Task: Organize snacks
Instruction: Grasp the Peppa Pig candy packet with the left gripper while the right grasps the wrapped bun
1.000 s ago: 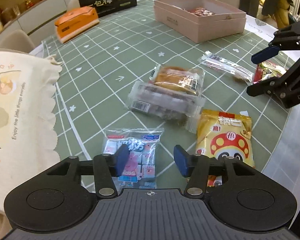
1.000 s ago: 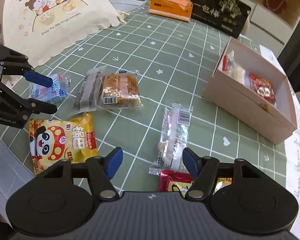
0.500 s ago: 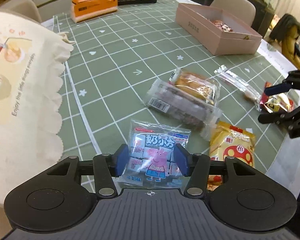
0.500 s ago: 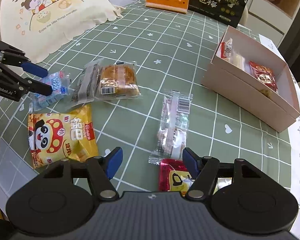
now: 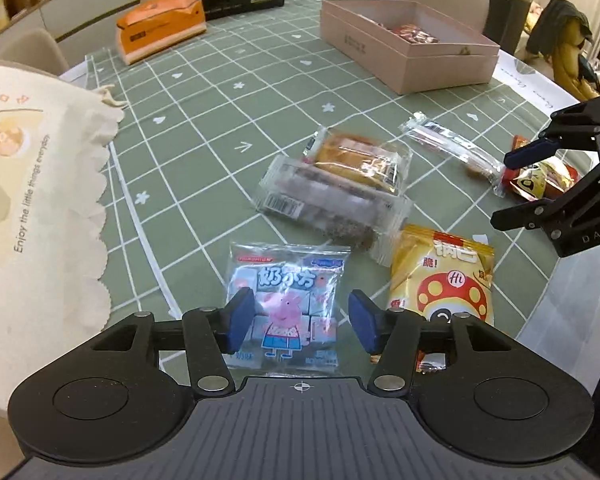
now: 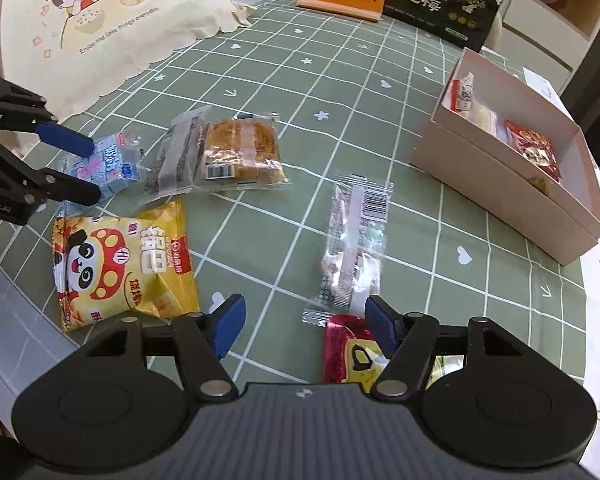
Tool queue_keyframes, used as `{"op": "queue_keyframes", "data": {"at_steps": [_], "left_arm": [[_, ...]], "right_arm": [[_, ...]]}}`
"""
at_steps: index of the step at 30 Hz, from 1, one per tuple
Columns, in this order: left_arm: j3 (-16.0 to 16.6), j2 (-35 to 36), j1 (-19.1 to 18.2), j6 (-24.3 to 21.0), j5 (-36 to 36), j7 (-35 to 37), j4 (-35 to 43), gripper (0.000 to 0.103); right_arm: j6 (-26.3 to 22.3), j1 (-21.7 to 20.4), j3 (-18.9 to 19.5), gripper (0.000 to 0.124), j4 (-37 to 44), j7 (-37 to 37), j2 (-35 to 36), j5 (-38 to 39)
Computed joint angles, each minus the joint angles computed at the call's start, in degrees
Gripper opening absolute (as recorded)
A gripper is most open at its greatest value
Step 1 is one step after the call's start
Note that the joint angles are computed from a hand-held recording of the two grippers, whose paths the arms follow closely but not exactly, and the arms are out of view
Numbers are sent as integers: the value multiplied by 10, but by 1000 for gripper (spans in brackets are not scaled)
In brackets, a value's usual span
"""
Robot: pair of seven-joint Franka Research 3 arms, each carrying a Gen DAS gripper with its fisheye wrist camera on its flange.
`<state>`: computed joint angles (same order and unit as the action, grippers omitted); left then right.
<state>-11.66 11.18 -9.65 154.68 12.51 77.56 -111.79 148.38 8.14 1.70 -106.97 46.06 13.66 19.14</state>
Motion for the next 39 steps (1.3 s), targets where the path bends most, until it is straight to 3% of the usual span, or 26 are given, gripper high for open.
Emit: {"op": "queue_keyframes", "data": {"at_steps": [3,13,18,22,26,29,33,35,39], "left_arm": [[13,0,-7,3,31,-43,0,60],[19,25,-4,6,49,-82,27,65],[31,41,-23,-11,97,-147,41,76],[40,28,-28,30,135,-206,14,76],[37,32,-19,17,123,-237,18,75],[29,41,-22,-22,110,-251,45,75],[28,29,-35,-31,119,-303,34,66],[26,15,-37,-22,119,-329,15,65],[23,-5,-43,-36,129,-387,-4,65]], "right_arm": [[6,1,2,67,-7,-10,-4,2],[-7,-2,2,67,6,-13,5,9],[-7,1,6,68,11,-16,11,13],[-1,4,9,68,10,-20,10,17],[1,3,12,68,16,-36,12,26],[8,-2,19,68,41,-48,28,53],[7,1,26,68,118,-25,85,74],[-12,3,31,68,159,-25,116,68],[-105,-14,61,69,232,-52,158,102]]}}
